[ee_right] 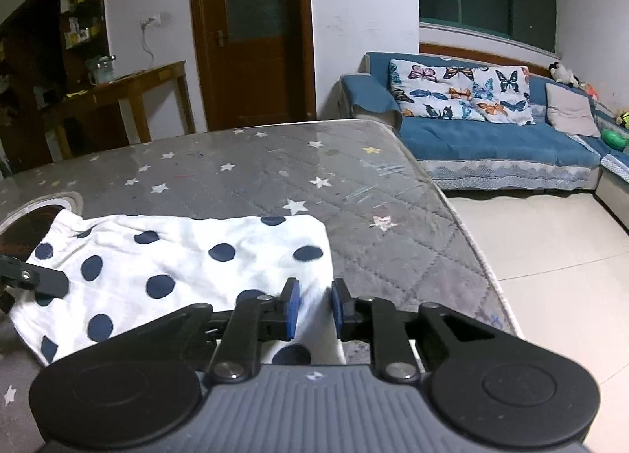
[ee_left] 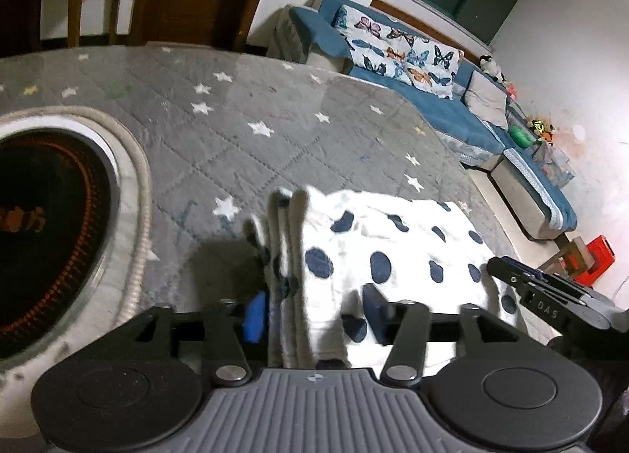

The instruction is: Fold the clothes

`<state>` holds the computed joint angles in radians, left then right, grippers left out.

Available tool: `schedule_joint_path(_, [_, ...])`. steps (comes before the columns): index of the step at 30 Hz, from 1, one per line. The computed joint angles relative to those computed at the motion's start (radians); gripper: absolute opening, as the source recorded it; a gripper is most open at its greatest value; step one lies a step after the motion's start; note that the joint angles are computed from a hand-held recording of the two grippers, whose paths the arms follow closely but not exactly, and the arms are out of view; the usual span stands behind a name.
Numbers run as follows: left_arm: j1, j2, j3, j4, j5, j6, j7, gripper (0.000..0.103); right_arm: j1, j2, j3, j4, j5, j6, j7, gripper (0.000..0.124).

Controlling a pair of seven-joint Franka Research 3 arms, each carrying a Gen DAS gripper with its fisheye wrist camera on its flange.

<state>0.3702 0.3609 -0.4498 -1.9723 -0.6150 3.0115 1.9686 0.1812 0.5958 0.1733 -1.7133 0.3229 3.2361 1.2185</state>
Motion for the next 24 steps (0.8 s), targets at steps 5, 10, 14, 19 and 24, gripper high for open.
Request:
schedule_joint_path(5, [-0.011,0.003,0.016,0.012,0.033,0.043,-0.021,0.063,-0.073,0.024,0.096,0.049,-0.002,-0.031,-0.033,0.018])
schedule_joint_path(10, [-0.102,0.053,0.111,0.076,0.196,0.048,-0.154,0.063,-0.064,0.086,0.098,0.168,0.031,-0.114,-0.042,0.019])
schedule_joint_path(14, [-0.198,0.101,0.223,0.142,0.333,0.025,-0.277,0.063,0.004,0.158,0.017,0.302,0.036,-0.2,-0.012,0.019])
schedule_joint_path(19, [-0.198,0.15,0.234,0.199,0.415,-0.018,-0.358,0.063,0.064,0.233,-0.068,0.424,0.013,-0.288,0.05,0.019])
schedule_joint_path(24, [-0.151,0.157,0.189,0.194,0.463,-0.02,-0.401,0.064,0.063,0.219,-0.062,0.4,0.004,-0.265,0.042,0.026])
